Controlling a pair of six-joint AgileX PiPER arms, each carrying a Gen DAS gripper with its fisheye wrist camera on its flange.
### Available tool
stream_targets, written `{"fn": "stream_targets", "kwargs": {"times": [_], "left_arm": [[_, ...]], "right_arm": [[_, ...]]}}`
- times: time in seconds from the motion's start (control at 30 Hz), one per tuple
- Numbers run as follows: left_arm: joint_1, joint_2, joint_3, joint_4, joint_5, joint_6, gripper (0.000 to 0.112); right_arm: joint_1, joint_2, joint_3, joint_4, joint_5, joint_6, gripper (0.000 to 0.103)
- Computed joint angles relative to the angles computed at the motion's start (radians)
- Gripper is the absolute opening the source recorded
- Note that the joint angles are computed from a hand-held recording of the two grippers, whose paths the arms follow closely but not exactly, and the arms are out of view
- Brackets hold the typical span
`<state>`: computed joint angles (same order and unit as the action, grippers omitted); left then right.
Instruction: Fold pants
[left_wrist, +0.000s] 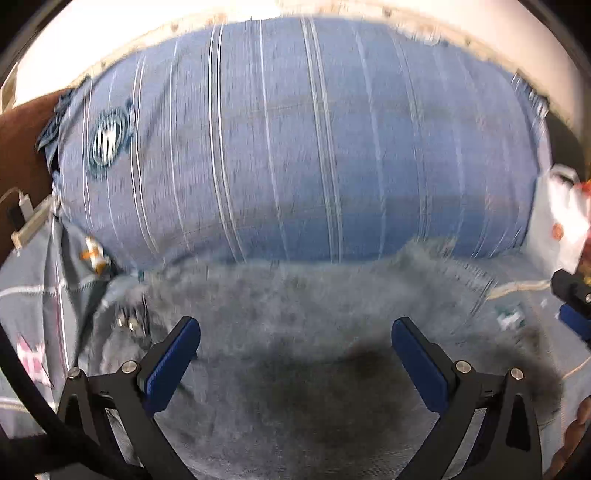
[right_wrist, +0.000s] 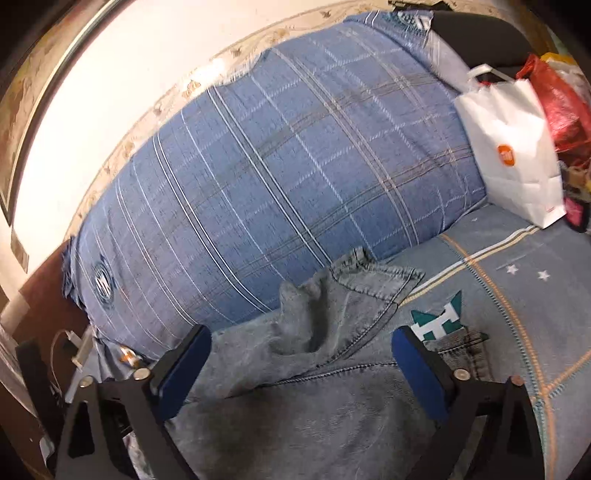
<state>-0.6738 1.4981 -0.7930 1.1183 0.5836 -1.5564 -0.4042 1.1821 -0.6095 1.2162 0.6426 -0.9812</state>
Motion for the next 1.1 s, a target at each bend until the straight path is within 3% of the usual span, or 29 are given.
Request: {"fn": "stream_targets", "kwargs": {"times": [0.07,0.13,0.23,0.3,0.37,0.57,0.73,0.8,0.87,0.93,1.03,1.07,1.1], "left_arm": [[0.027,0.04,-0.019,-0.071,-0.028,0.089,0.103],[0.015,0.068,-0.023,-0.046,0.002,0.054,0.103],[0.027,0.062,-0.012,-0.049,-0.018,0.06,0.103],[0.036,0.052,-0.01,-0.061,-0.014,0.07,0.103],[0.072,0.039,-0.005,-0.102,-0.051,0.114,0.103],[0.152,0.035,-0.025,-0.236,-0.102,0.243,0.103],[0.175,0.034,-0.033,-0.249,-0.113,0.259,0.103],[0.182,0.041,-0.038,-0.269,-0.119,0.275,0.103],[0.188,0.049,-0.044,-0.295,-0.12,0.306,0.103],[0.193,0.054,-0.047,-0.319,-0.125,0.331,0.103],[0.196,0.057,-0.051,-0.342,-0.132,0.355,0.103],[0.194,0.056,-0.051,-0.333,-0.131,0.346,0.103],[0.193,0.053,-0.047,-0.324,-0.131,0.341,0.103]], "right_arm": [[0.044,0.039,0.021,-0.006,-0.057,-0.034,0.097],[0.096,0.071,0.007,-0.063,-0.111,0.028,0.095],[0.125,0.069,0.005,-0.069,-0.167,0.045,0.095],[0.176,0.086,-0.025,-0.177,-0.228,0.154,0.095],[0.219,0.144,-0.098,-0.307,-0.229,0.275,0.095],[0.174,0.484,-0.467,-0.359,0.004,0.461,0.095],[0.243,0.838,-0.93,-0.636,0.167,0.811,0.073],[0.242,0.934,-1.075,-0.639,0.259,0.877,0.072],[0.277,1.013,-1.197,-0.755,0.272,1.002,0.072],[0.29,1.095,-1.304,-0.787,0.311,1.065,0.061],[0.322,1.171,-1.387,-0.874,0.369,1.15,0.032],[0.329,1.174,-1.382,-0.903,0.36,1.17,0.012],[0.327,1.169,-1.37,-0.908,0.352,1.164,0.009]]}}
